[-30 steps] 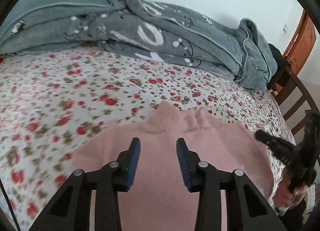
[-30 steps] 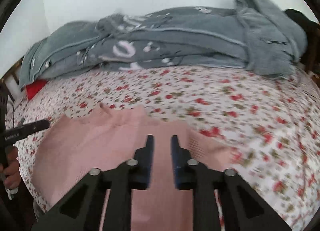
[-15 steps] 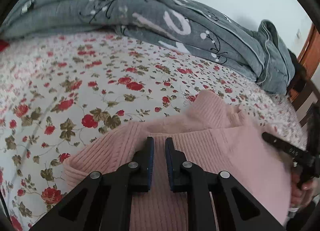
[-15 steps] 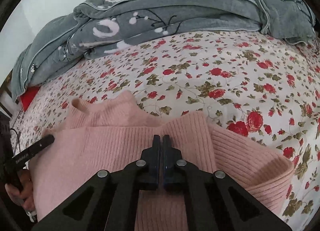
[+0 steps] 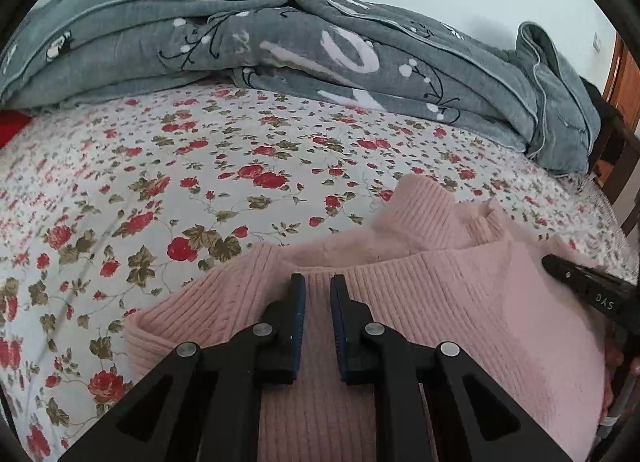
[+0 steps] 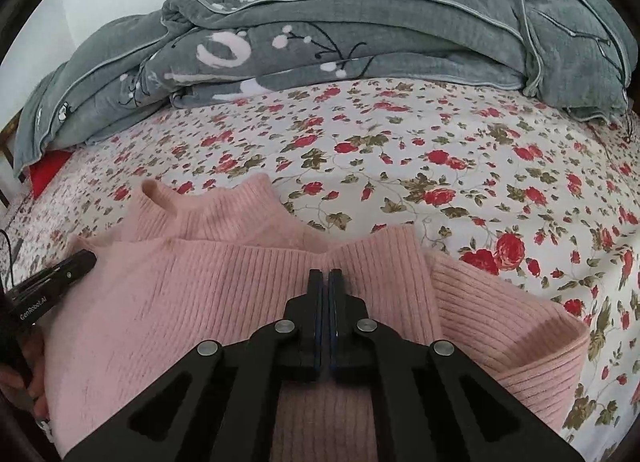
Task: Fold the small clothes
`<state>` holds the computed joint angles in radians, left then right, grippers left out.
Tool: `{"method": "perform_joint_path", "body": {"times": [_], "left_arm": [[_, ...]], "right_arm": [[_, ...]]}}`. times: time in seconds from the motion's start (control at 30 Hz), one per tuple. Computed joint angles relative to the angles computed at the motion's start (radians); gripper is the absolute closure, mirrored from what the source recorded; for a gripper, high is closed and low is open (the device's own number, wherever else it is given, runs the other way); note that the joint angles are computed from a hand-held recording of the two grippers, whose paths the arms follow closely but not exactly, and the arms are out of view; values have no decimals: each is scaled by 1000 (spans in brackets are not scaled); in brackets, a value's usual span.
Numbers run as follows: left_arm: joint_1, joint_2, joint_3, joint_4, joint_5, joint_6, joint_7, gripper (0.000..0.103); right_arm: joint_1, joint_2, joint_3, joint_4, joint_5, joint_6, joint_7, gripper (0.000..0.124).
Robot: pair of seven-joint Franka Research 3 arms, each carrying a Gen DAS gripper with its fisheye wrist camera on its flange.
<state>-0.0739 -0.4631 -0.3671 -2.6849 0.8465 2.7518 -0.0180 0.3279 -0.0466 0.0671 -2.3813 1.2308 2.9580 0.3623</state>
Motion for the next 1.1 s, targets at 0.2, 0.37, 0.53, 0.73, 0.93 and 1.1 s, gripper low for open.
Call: {"method": "perform_joint_path", "body": {"times": [0.2, 0.37, 0.53, 0.73, 0.93, 1.1], "left_arm": [[-9, 2, 0, 5, -1, -24, 7, 90], [-11, 2, 2, 5, 2, -20, 2, 90], [-12, 0, 3, 3, 2, -18, 1, 90], [-10, -2, 4, -1, 3, -11, 0, 90], [-8, -6, 3, -3, 1, -9, 2, 90], [-7, -7, 2, -5, 1, -5, 1, 90]], "right_arm": [[10, -4, 7, -11, -4, 41, -4, 121], [15, -2, 4, -10, -4, 46, -5, 121], [14, -3, 4, -11, -11, 46, 0, 121], [17, -6, 4, -13, 1, 53, -9, 121], [20, -5, 5, -13, 2, 58, -10, 121], [21, -6, 5, -14, 6, 60, -15, 121]]}}
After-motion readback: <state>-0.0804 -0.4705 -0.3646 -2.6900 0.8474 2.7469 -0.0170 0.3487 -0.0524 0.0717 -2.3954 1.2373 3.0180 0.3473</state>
